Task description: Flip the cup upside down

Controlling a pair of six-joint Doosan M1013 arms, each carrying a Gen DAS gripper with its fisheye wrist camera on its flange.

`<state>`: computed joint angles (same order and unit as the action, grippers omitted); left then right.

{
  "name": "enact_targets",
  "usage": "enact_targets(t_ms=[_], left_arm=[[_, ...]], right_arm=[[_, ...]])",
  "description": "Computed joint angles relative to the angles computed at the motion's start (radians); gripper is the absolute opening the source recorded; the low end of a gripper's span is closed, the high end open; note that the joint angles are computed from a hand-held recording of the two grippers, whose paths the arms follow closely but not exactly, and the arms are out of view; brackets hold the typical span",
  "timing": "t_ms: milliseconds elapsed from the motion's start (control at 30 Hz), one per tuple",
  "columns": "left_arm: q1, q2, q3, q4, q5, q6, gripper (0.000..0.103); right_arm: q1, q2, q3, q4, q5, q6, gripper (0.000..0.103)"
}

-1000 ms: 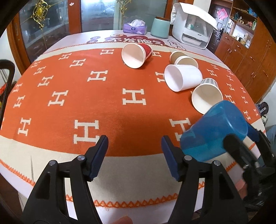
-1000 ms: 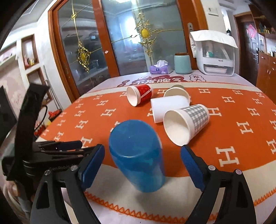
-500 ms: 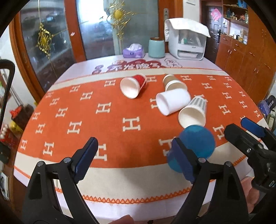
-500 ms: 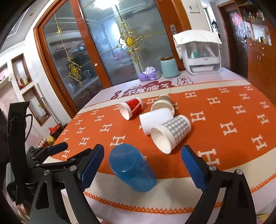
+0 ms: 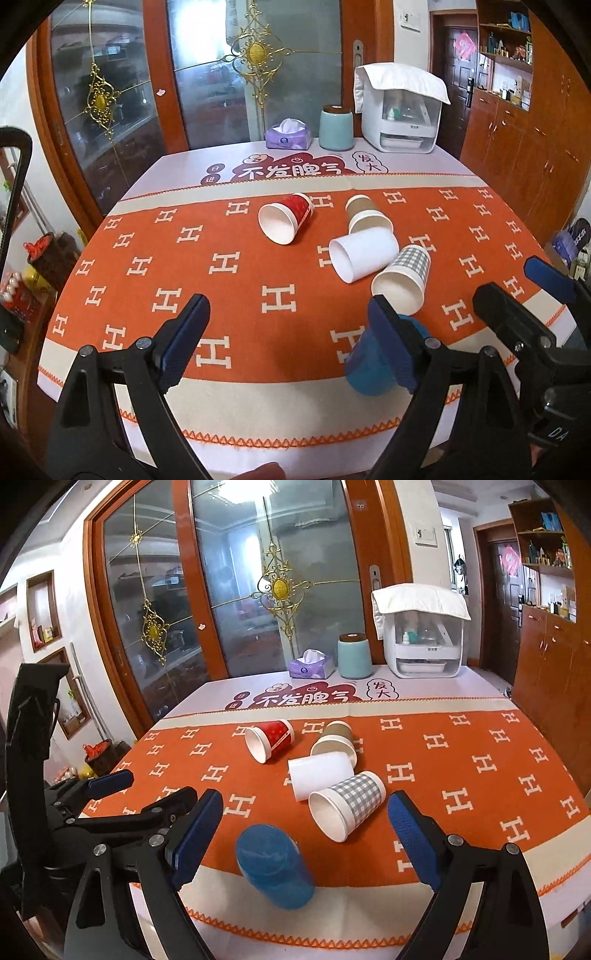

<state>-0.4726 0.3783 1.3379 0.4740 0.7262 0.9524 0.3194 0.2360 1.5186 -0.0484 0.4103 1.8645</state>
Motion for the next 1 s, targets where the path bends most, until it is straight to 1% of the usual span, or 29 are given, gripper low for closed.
enact_targets(t_ms=[100, 433, 1000], left_arm=[[0.005, 0.000, -0.005, -0.014, 0.002, 0.008, 0.086], [0.003, -0.001, -0.008, 0.001, 0.004, -0.002, 0.086], [0.001, 0.000, -0.015, 0.000, 0.011, -0.002, 0.086]], right_arm=[[0.000, 0.002, -0.008, 0.014, 0.003, -0.009, 0.092], [0.001, 0.009, -0.023, 0.009, 0.008, -0.008, 0.092], [-0.003, 0.007, -0.019, 0.024, 0.012, -0.023, 0.092]])
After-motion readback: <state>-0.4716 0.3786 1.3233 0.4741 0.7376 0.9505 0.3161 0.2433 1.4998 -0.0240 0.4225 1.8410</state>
